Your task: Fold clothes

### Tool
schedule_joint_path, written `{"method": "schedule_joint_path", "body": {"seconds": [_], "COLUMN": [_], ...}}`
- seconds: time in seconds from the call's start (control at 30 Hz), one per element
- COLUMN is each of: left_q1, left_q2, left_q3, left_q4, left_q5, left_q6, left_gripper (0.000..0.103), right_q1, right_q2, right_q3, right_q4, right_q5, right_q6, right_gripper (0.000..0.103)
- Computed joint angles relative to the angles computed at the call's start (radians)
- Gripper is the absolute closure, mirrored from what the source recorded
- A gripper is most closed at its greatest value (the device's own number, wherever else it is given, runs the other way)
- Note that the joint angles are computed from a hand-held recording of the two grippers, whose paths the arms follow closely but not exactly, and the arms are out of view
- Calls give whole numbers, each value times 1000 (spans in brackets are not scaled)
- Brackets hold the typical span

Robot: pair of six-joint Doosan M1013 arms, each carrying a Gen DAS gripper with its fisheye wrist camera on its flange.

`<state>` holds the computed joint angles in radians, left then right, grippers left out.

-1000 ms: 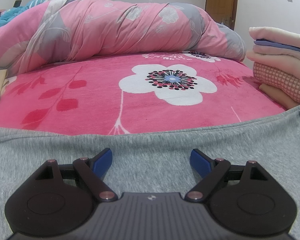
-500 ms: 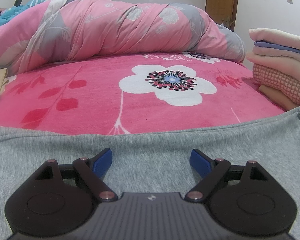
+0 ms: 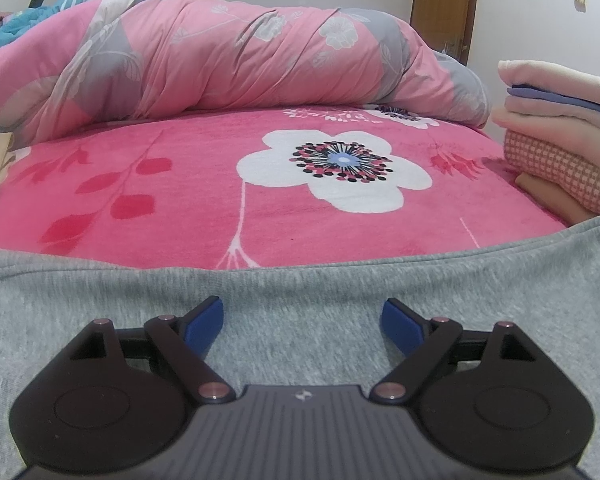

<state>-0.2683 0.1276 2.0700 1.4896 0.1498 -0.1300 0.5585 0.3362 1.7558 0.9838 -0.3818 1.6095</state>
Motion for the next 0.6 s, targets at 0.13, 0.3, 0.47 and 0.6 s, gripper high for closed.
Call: {"method": "schedule_joint_path", "body": {"seconds": [0.13,0.3,0.47,0.6], "left_q1": [0,1,1,-1], "left_q2": [0,0,0,-3], "left_q3": [0,-1,-1,-2], "left_q4": [0,-4,-6,-25], "left_q5": [-2,-2,-2,2], "left_q6": [-1,3,4,22], "left_gripper": [15,15,15,15], "right_q1": [-7,12,46,92], "right_q2": [-19,-77,-127,-133], "right_q3": [26,110,200,229], "right_q4": [30,70,130,148], "right_q5": [-22,-130,-234,-204], "right_q6": [-38,-62,-8,-4], "right_gripper": [28,21,21,21]}}
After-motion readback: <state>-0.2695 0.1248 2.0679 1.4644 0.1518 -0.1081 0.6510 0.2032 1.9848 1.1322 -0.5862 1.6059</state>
